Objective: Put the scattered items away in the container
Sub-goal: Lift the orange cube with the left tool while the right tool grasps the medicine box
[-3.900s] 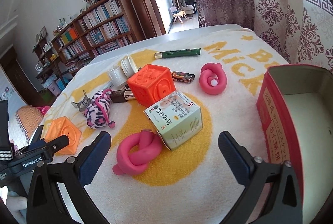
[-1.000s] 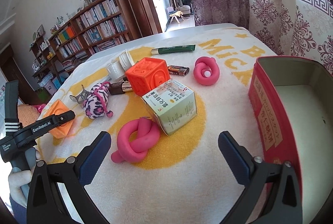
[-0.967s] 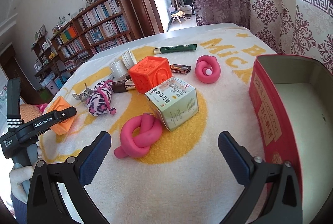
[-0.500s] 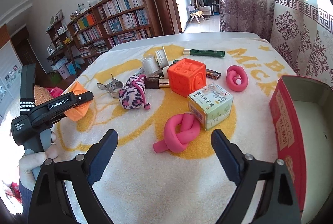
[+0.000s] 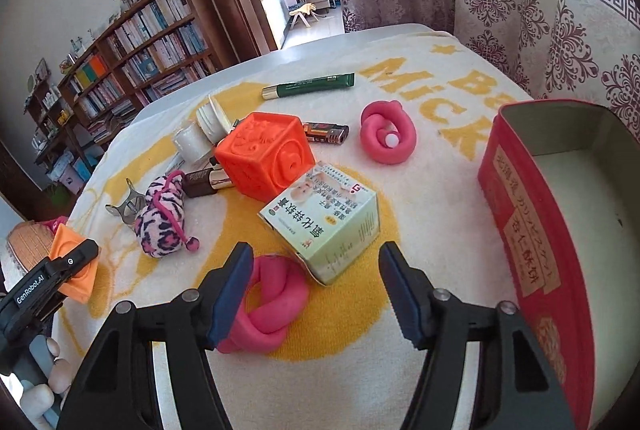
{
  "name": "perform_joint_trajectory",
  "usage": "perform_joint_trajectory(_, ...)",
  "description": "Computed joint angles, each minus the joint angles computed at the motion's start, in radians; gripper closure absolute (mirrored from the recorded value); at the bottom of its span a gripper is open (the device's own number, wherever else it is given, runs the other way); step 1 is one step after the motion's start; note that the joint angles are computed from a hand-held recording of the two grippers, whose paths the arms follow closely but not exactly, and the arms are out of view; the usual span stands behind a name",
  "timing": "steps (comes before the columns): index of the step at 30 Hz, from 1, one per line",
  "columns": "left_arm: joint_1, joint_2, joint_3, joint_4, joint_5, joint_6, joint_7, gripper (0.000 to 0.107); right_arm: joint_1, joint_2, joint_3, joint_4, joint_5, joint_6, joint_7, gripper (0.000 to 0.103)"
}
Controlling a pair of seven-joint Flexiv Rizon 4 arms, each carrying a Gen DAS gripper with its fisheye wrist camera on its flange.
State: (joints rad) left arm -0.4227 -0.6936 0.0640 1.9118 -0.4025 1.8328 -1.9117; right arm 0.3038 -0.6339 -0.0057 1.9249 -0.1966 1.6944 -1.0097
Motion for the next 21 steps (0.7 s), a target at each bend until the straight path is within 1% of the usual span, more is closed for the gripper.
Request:
perform_joint_trajectory(1,-0.002,-0.001,0.002,-0.001,-0.001,-0.002,0.000,0.053,-0.030,-0.013,0.034,-0.025,-0.007,-0.017,-0.007,0.030)
perform_joint_trajectory(2,-0.001,-0.001,0.002,-0.002,-0.001,-0.005,0.000,0.053,-0.043,-0.026,0.051,-0.049,-0.011,-0.036,-0.007,0.027)
perform_joint_trajectory(7,-0.006,-0.002,0.008,-0.005,0.003,-0.018,-0.002,0.053,-0.023,-0.063,0.034,-0.100,-0.015,-0.093,0.015,0.027)
perform_joint_trajectory(8,-0.004,-0.002,0.006,-0.005,0.006,-0.020,-0.001,0.053,-0.013,-0.065,0.023,-0.098,-0.013,-0.088,0.023,0.031)
perform_joint_trajectory(9,-0.003,-0.002,0.006,-0.007,0.008,-0.023,0.000,0.053,0.018,-0.063,-0.016,-0.085,-0.012,-0.071,0.036,0.034)
perform_joint_trajectory(10,-0.003,-0.003,0.006,-0.009,0.010,-0.026,0.001,0.053,0.025,-0.060,-0.026,-0.078,-0.014,-0.066,0.038,0.039)
perform_joint_trajectory(12,-0.005,-0.005,0.008,-0.013,0.014,-0.034,0.001,0.053,-0.002,-0.056,0.004,-0.072,-0.012,-0.053,0.030,0.044)
perform_joint_trajectory(14,-0.015,-0.006,0.019,-0.016,0.016,-0.039,0.001,0.053,-0.008,-0.047,0.008,-0.060,-0.008,-0.038,0.028,0.050)
perform_joint_trajectory(17,-0.029,-0.007,0.036,-0.019,0.016,-0.041,-0.003,0.053,-0.019,-0.028,0.019,-0.035,0.002,-0.009,0.026,0.051)
perform_joint_trajectory(21,-0.056,-0.012,0.066,-0.026,0.012,-0.052,-0.008,0.053,-0.017,0.009,0.011,0.019,0.024,0.053,0.022,0.052)
